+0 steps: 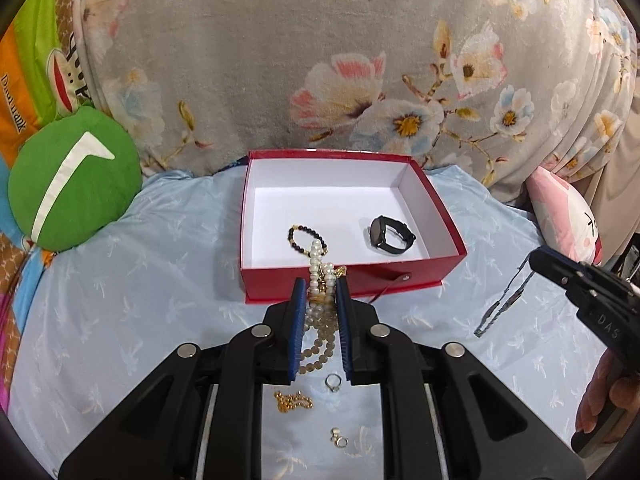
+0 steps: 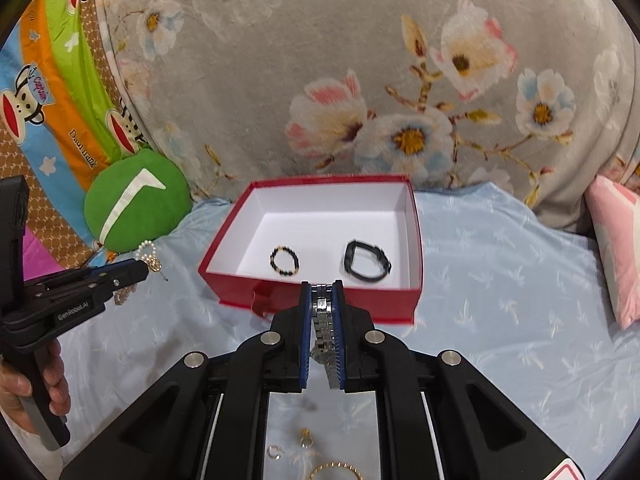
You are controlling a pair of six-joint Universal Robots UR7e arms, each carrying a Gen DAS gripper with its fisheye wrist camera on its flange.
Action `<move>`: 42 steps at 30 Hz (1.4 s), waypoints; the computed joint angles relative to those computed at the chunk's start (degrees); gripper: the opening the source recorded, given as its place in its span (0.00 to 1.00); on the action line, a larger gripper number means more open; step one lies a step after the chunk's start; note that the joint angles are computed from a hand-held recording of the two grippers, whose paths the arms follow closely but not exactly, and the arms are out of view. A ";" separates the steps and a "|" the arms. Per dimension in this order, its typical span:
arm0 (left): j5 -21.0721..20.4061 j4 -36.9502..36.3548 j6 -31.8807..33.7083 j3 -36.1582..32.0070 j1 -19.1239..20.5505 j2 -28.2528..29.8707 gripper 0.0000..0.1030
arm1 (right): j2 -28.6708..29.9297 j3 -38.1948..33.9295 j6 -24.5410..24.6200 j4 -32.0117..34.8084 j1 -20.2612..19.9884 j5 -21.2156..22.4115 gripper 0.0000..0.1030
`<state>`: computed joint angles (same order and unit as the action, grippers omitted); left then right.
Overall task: Organize jewelry
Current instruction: 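Carry pearl necklace and silver watch into the red box and open both grippers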
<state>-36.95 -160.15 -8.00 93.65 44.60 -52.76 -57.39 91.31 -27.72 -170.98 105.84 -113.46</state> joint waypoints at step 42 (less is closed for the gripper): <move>-2.11 15.65 11.93 -49.07 12.37 29.60 0.15 | 29.43 -46.06 -2.34 18.81 -3.21 -3.80 0.09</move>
<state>-39.06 -144.50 3.93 44.58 56.96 -23.16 -27.95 45.26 -30.06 -152.17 102.63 -117.26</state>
